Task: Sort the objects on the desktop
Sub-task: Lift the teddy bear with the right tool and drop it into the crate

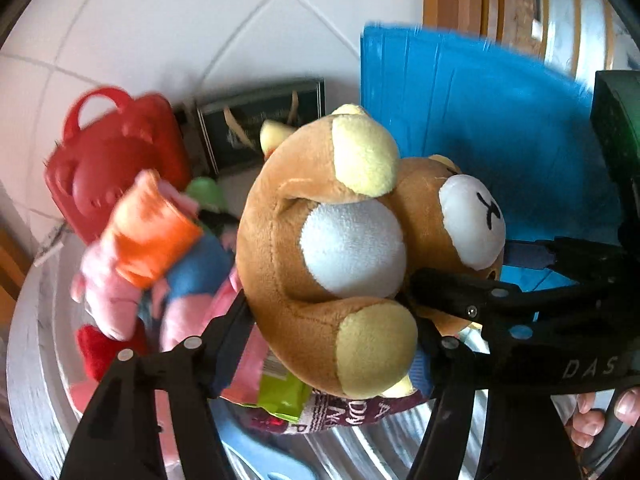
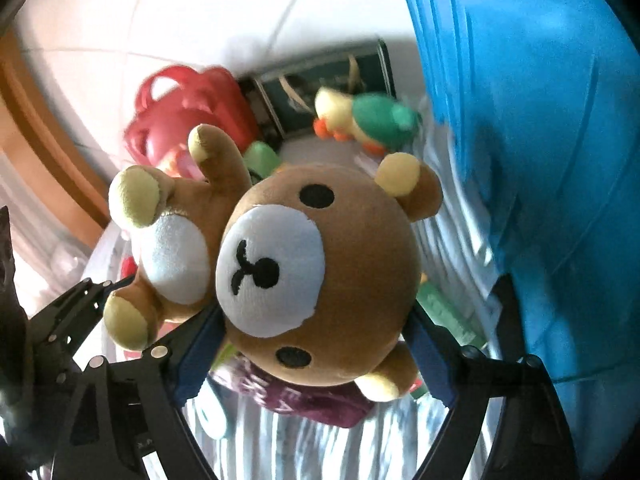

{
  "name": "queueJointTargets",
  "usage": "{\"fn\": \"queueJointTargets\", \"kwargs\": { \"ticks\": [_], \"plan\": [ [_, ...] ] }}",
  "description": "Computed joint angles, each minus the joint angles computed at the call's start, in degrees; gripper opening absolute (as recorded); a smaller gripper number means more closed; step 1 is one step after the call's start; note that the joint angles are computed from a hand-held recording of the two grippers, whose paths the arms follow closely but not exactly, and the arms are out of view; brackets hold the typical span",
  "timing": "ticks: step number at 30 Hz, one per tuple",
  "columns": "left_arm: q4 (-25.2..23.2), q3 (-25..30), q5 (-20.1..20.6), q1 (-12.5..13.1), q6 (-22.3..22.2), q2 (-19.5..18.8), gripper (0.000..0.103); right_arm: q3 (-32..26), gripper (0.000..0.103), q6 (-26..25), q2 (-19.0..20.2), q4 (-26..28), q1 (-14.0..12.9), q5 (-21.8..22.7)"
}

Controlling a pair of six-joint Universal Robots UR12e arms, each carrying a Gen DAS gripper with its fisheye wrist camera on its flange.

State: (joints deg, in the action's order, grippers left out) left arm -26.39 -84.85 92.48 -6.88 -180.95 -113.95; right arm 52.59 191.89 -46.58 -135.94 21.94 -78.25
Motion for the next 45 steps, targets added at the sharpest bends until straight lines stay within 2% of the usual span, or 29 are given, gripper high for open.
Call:
{"fn": "queueJointTargets", "kwargs": {
  "ticks": [6, 14, 18, 22, 27, 33, 36, 39, 45],
  "plan": [
    [5.38, -0.87, -0.75, -0.13, 0.66, 2.53, 0.066, 1.11, 0.086, -1.09, -2.86, -4.31, 0.73, -2.96],
    [10.3, 2.08, -2.42, -1.63, 3.42, 3.0, 0.066, 4.83, 0.086, -0.53, -7.87, -10.84, 0.47, -7.83],
    [11.13, 5.45, -2.37, -3.81, 4.05, 2.19, 0.067, 7.23, 0.086, -0.28, -10.64, -13.63, -0.61, -9.32],
    [11.31, 9.7, -1.14, -6.76, 3.44, 0.25, 0.067, 9.67, 0.086, -1.76, -13.63, -15.34, -2.95, -9.59],
    [6.85, 18.0, 0.04, -10.78, 0.98, -4.42, 0.067, 12.11, 0.086, -4.49, -16.32, -15.36, -6.84, -8.69],
    [-0.68, 28.31, 2.54, -14.71, -1.39, -10.74, 0.067, 15.11, 0.086, -7.63, -18.36, -13.86, -12.57, -4.78],
    [-4.61, 32.82, 4.73, -16.44, -2.28, -13.34, 0.067, 16.58, 0.086, -8.73, -19.1, -12.85, -15.42, -1.35],
    [-9.57, 37.4, 6.16, -17.54, -3.63, -15.98, 0.067, 16.66, 0.086, -9.36, -18.84, -11.04, -17.61, 2.04],
    [-16.5, 42.49, 7.37, -18.35, -5.24, -18.74, 0.067, 17.21, 0.087, -10.49, -18.42, -8.46, -20.39, 6.56]
  ]
}}
